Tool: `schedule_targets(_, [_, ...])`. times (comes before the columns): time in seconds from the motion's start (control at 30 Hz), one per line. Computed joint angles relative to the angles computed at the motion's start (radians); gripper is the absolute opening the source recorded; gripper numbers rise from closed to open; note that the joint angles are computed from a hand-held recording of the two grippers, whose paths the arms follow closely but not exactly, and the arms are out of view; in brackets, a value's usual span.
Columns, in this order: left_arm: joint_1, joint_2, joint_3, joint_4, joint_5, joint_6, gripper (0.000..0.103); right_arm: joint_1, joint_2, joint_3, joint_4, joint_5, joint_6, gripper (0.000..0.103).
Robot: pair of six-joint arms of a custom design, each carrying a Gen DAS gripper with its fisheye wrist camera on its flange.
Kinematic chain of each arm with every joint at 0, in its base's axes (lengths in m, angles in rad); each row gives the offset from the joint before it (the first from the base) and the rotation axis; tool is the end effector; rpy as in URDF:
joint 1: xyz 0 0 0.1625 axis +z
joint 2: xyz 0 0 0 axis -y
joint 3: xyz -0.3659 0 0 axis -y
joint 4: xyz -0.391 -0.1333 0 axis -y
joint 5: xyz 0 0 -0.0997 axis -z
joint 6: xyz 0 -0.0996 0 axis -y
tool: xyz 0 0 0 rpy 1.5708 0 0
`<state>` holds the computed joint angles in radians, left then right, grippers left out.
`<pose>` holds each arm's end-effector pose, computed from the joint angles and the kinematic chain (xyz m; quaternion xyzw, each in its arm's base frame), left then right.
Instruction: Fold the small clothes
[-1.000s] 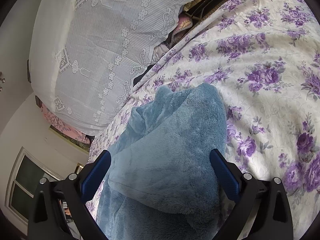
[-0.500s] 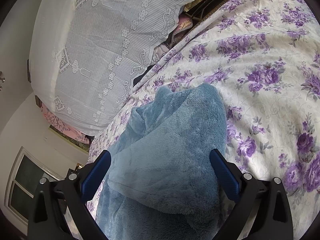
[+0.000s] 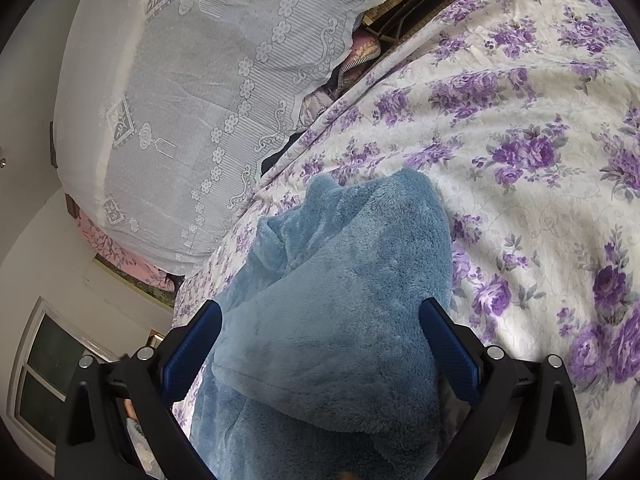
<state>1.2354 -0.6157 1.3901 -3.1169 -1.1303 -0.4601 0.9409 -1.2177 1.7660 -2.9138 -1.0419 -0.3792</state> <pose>-0.0685 -0.7306 0.1054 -0.1384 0.8972 -0.4170 0.0444 -0.2001 -0.5860 0.3129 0.0109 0.8957 -0.4435 0.0304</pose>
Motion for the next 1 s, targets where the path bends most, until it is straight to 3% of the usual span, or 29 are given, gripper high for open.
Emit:
schedule_targets(0.23, [-0.131,-0.012,0.001,0.080,0.125,0.138,0.009,-0.013,0.008,-0.024,0.031,0.041,0.010,0.100])
schedule_targets(0.37, [-0.200,0.017,-0.027,0.113,0.182,0.189,0.009,0.012,0.008,-0.017,0.014,-0.035,-0.013,0.100])
schedule_targets(0.43, [-0.228,0.029,-0.034,0.116,0.199,0.208,0.008,0.012,0.006,-0.020,0.022,-0.036,-0.009,0.100])
schedule_targets(0.57, [-0.284,0.067,-0.077,0.147,0.233,0.241,0.008,0.011,-0.010,-0.026,0.038,-0.038,0.064,0.099])
schedule_targets(0.63, [-0.312,0.093,-0.107,0.169,0.236,0.258,0.008,0.022,-0.024,-0.026,0.029,-0.065,0.085,0.099])
schedule_targets(0.7, [-0.335,0.116,-0.134,0.185,0.227,0.271,0.008,0.050,-0.038,-0.028,0.019,-0.142,0.063,0.100])
schedule_targets(0.77, [-0.356,0.139,-0.159,0.198,0.217,0.278,0.008,0.092,-0.047,-0.029,-0.007,-0.266,0.012,0.100])
schedule_targets(0.83, [-0.377,0.170,-0.193,0.218,0.206,0.290,0.008,0.121,-0.064,-0.010,-0.066,-0.312,-0.092,0.100])
schedule_targets(0.9, [-0.394,0.203,-0.230,0.237,0.197,0.297,0.008,0.129,-0.094,0.000,-0.044,-0.295,-0.130,0.100])
schedule_targets(1.0, [-0.413,0.265,-0.306,0.277,0.183,0.300,0.008,0.105,-0.136,-0.011,0.065,-0.191,-0.102,0.100])
